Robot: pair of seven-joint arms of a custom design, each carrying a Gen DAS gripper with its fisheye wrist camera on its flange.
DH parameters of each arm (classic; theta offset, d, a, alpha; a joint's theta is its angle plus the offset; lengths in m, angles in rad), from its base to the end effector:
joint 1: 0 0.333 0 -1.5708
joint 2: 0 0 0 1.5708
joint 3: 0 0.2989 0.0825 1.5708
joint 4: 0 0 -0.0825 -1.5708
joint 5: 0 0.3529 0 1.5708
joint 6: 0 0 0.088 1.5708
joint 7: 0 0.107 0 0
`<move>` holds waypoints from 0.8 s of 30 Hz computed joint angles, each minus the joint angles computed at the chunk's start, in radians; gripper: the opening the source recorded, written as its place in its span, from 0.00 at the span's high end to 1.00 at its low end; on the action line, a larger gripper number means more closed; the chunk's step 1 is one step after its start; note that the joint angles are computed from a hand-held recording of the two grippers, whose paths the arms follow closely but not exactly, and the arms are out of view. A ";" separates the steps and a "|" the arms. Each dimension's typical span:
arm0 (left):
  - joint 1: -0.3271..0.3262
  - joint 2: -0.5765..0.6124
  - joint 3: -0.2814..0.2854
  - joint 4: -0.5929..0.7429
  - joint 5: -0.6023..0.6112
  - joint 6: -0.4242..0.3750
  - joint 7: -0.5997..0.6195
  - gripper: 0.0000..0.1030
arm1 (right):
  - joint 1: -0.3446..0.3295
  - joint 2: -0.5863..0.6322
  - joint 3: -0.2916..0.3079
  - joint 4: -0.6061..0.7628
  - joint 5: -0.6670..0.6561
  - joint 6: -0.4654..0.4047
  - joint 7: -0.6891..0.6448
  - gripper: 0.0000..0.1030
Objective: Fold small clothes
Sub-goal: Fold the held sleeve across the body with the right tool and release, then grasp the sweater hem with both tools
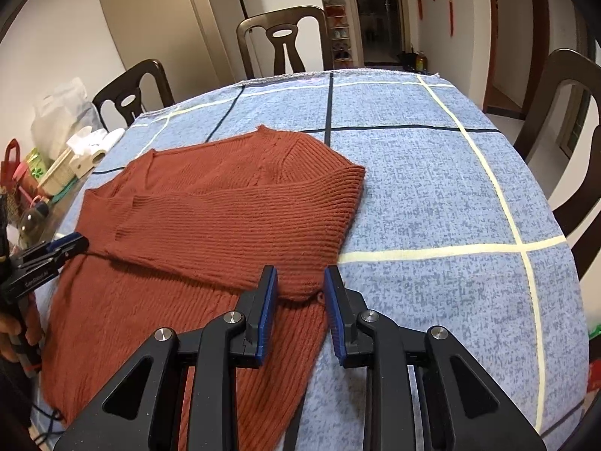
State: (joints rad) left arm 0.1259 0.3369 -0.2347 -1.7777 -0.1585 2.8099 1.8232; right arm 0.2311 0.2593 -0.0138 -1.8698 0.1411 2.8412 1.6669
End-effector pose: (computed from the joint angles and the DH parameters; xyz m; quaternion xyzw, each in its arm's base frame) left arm 0.6547 -0.0460 0.4542 -0.5965 0.7214 -0.2869 0.2034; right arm 0.6221 0.1306 0.4599 -0.6635 0.6611 -0.1710 0.3057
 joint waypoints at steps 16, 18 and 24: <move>0.043 -0.177 -0.016 -0.215 -0.295 0.028 0.236 0.55 | -0.021 -0.118 0.076 -0.150 0.238 0.002 -0.195 0.55; 0.042 -0.202 -0.005 -0.244 -0.366 0.014 0.283 0.54 | -0.018 -0.140 0.077 -0.183 0.263 0.005 -0.206 0.55; 0.025 -0.261 0.047 -0.302 -0.597 -0.096 0.428 0.54 | -0.014 -0.202 0.087 -0.271 0.402 0.009 -0.277 0.55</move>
